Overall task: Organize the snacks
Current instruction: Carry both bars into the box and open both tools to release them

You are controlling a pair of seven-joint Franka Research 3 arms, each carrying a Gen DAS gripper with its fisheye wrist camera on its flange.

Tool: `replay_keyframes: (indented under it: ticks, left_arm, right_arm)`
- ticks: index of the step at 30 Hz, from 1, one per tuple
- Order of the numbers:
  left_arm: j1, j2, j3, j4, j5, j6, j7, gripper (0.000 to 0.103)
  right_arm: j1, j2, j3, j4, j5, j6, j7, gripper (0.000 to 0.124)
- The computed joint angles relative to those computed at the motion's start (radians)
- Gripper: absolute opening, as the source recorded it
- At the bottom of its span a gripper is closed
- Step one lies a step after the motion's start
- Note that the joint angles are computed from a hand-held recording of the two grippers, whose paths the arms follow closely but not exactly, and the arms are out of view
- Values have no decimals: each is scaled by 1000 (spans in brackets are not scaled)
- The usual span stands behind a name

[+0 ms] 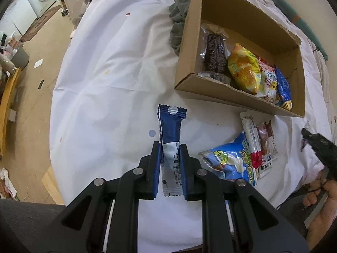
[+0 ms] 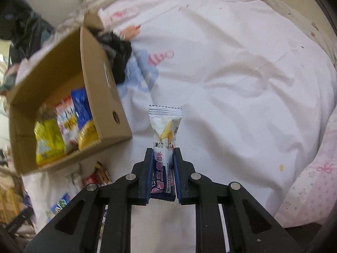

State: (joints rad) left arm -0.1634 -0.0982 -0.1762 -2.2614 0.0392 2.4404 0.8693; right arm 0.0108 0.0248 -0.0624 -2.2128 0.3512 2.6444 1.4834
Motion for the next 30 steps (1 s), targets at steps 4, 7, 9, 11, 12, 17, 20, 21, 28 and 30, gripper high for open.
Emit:
replay_keyframes:
  ticks: [4,7,9,11,12,17,20,21,28,30]
  left_arm:
    - [6,-3,-7,-1,77,-12,-55,14]
    - [11,-18,-10,-15,125,2,-98,14]
    - [13,-29,-14,-23,164,16,-127,14]
    - [17,-43,-22,-31,228,32,-165,14]
    - [18,-47,-25,-33,255,37,-179,14]
    - [23,-79,-41,-42,383,75,-250,14]
    - [30,-99,-48,-40,450,106,-293,14]
    - [31,-101,-49,-35,461,109,-301,14]
    - [24,-76,-40,44,453,108,-275,14]
    - [21,-57,-42,76,457,108,-259,14]
  right_arm:
    - [0,-39,0,-32,16,87,-9,19]
    - [13,-76,-1,-56,125,138,-93,19]
    - [30,-87,-4,-55,244,161,-203,19]
    - [49,-100,-5,-57,335,177,-296,19]
    - [56,-103,-6,-56,368,181,-330,19]
    - [103,-138,-23,-44,636,147,-609,19]
    - [118,-165,-30,-43,759,104,-747,19]
    - [121,-171,-31,-43,788,92,-787,19]
    - [126,-173,-20,-23,849,27,-884,19]
    - [127,-169,-14,-16,853,21,-893,19]
